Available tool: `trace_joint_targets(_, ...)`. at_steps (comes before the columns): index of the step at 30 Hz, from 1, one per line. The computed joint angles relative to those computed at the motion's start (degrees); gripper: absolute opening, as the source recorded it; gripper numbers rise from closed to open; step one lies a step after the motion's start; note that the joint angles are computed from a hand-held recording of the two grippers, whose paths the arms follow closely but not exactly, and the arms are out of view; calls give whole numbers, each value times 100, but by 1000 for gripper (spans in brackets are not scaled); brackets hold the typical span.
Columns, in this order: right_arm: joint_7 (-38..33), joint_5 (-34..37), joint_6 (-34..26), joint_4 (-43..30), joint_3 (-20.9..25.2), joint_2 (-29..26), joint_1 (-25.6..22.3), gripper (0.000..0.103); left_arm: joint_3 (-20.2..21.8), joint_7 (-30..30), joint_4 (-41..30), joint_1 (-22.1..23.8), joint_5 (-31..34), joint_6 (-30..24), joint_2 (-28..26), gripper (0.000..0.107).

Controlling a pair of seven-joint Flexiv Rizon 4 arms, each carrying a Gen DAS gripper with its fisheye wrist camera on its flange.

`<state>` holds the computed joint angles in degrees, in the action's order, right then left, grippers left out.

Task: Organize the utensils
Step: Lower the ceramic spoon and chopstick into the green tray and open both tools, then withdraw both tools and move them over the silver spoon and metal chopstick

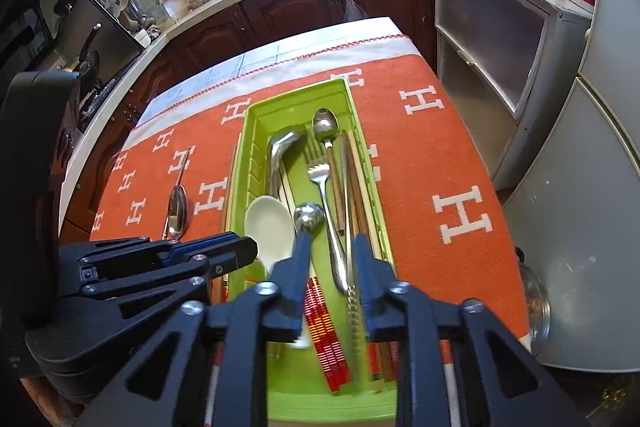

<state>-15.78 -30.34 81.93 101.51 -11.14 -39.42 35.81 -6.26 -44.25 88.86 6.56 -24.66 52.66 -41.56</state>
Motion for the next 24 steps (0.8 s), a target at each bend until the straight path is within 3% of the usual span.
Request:
trace_joint_targets(8, 378, -296, -62, 121, -454, 94, 415, 42, -66, 297, 292, 171, -143, 364, 247, 21)
trace_joint_targets(19, 341, -448, 225, 12, -261, 57, 392, 43, -75, 749, 509, 584, -544, 587, 492, 22)
trace_joint_targets(24, 36, -282, 251, -233, -51, -45, 350, 43, 95, 675, 443, 779, -634, 554, 462, 22)
